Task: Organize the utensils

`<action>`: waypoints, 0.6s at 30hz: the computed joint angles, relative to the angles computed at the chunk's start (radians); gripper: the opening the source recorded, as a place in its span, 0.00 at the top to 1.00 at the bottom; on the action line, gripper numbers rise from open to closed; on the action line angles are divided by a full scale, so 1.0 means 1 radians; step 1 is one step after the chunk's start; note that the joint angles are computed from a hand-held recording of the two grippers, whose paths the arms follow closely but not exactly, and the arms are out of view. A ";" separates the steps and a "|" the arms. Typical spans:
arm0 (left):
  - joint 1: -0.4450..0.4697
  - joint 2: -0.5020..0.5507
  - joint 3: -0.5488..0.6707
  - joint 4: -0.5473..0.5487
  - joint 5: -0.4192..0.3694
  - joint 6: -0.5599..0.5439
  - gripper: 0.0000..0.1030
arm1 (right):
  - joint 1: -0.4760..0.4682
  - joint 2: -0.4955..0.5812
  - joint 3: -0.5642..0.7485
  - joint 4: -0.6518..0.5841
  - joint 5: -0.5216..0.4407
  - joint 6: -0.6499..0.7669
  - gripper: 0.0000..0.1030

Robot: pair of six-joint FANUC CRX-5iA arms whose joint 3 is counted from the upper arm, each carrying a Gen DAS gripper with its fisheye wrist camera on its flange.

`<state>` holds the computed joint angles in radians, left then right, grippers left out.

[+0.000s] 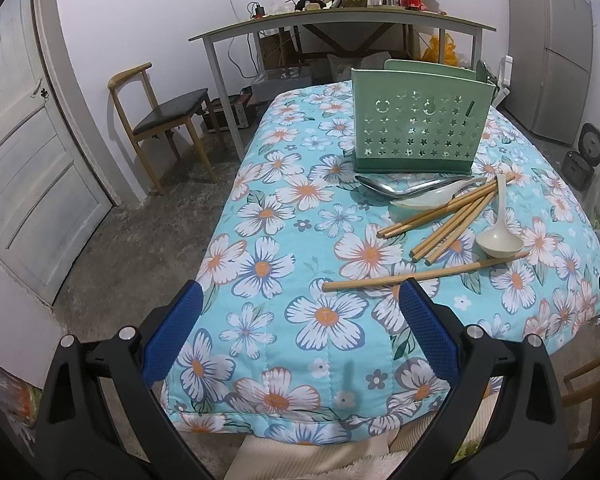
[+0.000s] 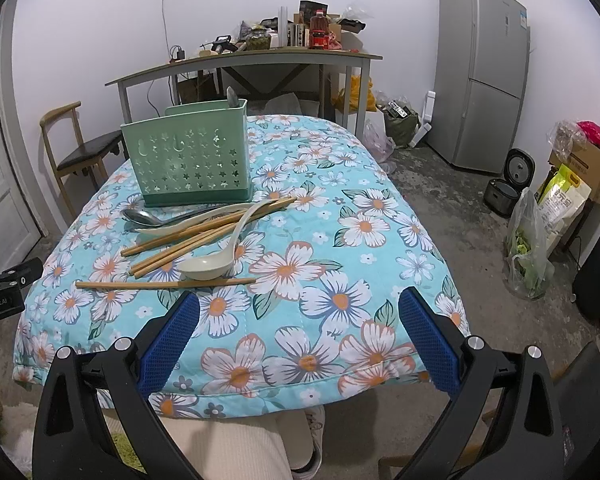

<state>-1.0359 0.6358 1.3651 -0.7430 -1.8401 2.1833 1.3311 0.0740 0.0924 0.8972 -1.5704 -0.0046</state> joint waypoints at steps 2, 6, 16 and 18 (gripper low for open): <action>-0.001 0.002 0.004 -0.003 -0.001 -0.002 0.08 | -0.001 0.001 0.001 0.001 0.000 0.002 0.06; -0.002 0.007 0.013 -0.005 -0.007 -0.007 0.08 | 0.000 -0.001 -0.001 0.001 0.000 -0.001 0.06; -0.006 0.008 0.014 -0.018 -0.008 -0.013 0.08 | 0.000 0.000 -0.001 0.003 0.001 -0.003 0.06; -0.007 0.012 0.019 -0.021 -0.013 -0.016 0.08 | -0.002 0.001 0.000 0.004 0.002 -0.002 0.06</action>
<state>-1.0428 0.6474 1.3842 -0.7636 -1.8528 2.1670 1.3292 0.0745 0.0926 0.9009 -1.5687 -0.0067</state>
